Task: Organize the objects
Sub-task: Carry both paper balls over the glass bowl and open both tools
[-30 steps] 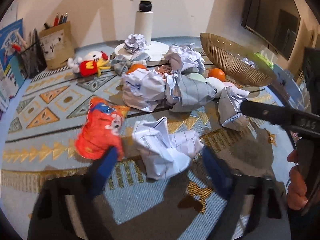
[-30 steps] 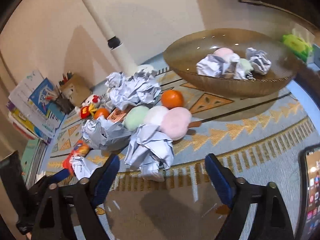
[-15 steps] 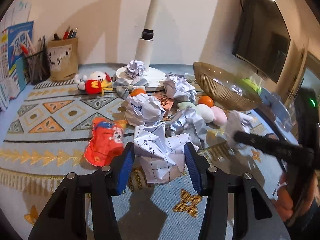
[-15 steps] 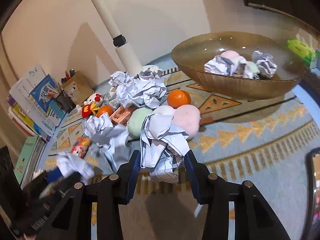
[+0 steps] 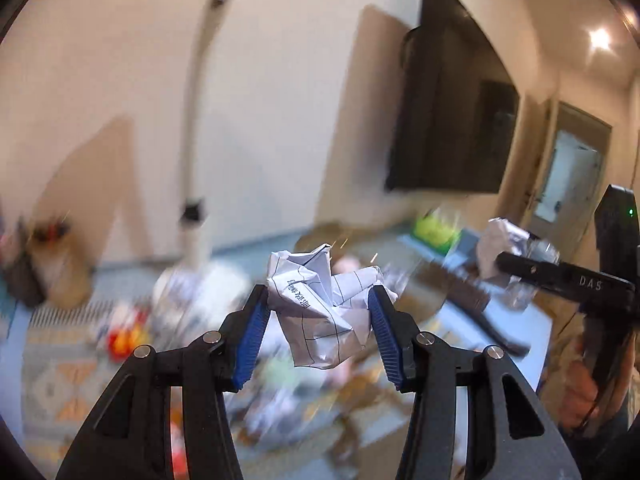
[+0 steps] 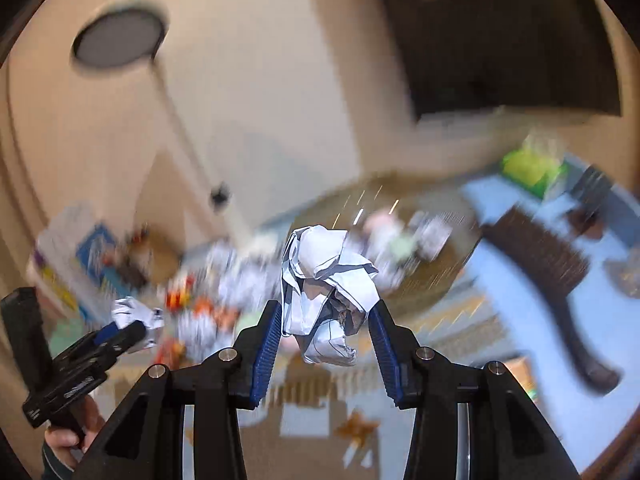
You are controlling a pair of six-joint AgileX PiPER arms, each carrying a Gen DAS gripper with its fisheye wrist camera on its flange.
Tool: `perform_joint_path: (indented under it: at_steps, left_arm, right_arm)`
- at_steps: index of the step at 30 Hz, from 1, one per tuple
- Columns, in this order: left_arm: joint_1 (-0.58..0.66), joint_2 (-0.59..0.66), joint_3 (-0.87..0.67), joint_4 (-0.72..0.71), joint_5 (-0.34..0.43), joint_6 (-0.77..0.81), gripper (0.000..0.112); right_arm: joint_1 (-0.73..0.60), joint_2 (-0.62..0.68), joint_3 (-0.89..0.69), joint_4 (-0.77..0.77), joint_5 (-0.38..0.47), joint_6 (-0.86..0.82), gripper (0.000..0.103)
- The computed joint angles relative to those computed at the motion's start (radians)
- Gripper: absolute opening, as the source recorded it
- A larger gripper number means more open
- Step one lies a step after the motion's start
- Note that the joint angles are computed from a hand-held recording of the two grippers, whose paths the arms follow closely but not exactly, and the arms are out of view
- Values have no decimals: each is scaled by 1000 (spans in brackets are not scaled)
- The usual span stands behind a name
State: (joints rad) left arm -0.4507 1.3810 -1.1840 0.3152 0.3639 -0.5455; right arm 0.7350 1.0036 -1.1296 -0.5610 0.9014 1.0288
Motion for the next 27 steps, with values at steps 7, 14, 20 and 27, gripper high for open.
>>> perform_joint_path:
  at_steps: [7,14,20,27]
  left_arm:
    - [15,412,-449,-284,117,251,48]
    - [6,529,-576,-331,164,285,86]
    - [63,283,-283,-359,82,305,86]
    - [170,-184,71,-110,130,135,86]
  right_arm:
    - [-389,153,-150,357,-89,-291,44]
    - [-491,294,-213,390,-64,-349,67]
    - [-506,233,-159,399,-74,-349,69]
    - [-213,164,-88,322,-65,-247,69]
